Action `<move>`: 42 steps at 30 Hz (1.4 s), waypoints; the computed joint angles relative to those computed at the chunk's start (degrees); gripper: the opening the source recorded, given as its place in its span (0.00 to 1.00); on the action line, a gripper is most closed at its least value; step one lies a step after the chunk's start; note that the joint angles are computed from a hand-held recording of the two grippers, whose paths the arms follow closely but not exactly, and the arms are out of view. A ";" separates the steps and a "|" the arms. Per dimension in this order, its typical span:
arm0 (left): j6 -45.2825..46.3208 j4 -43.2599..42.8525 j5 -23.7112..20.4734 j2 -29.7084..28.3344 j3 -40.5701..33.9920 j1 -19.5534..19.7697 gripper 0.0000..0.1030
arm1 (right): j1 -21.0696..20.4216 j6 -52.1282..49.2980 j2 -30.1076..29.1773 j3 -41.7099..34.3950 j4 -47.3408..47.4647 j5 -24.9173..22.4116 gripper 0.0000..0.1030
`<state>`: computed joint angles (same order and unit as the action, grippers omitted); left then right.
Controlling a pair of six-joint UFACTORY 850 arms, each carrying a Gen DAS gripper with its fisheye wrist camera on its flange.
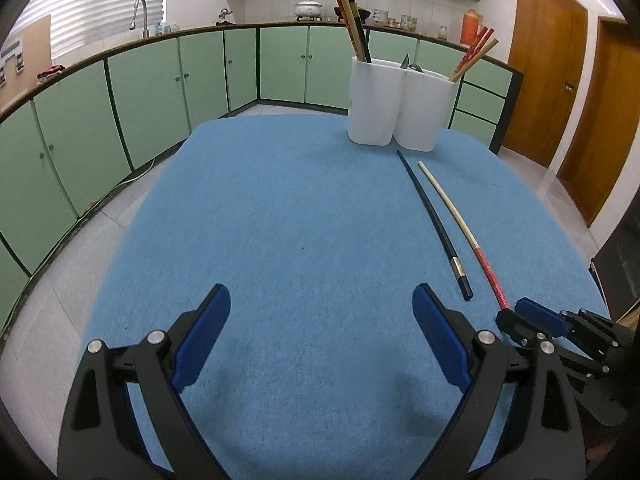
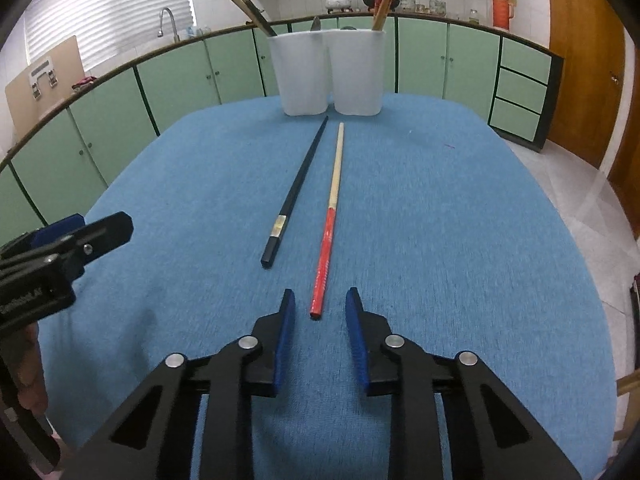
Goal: Organize utensils
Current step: 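Move the left tool to the last black chopstick while the right grasps the red chopstick, then close the right tool on the red chopstick while the left reaches the black chopstick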
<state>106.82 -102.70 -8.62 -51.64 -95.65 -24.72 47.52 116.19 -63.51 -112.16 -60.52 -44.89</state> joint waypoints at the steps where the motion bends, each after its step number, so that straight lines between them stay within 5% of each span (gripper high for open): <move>1: -0.98 0.88 0.15 -0.14 -0.26 -0.22 0.87 | 0.03 -0.04 -0.05 -0.08 0.01 -0.21 0.20; 9: -5.24 5.15 0.28 -0.34 -0.93 -0.60 0.87 | 0.14 -0.58 -0.94 -1.48 -0.22 -1.47 0.07; 27: -16.07 18.08 -1.88 -2.14 -3.43 -4.54 0.86 | 0.66 16.36 6.45 11.37 -6.60 -2.00 0.05; 42: -60.47 59.71 -4.10 -8.55 -12.68 -7.19 0.49 | 0.37 24.23 10.61 18.91 -10.17 -2.33 0.05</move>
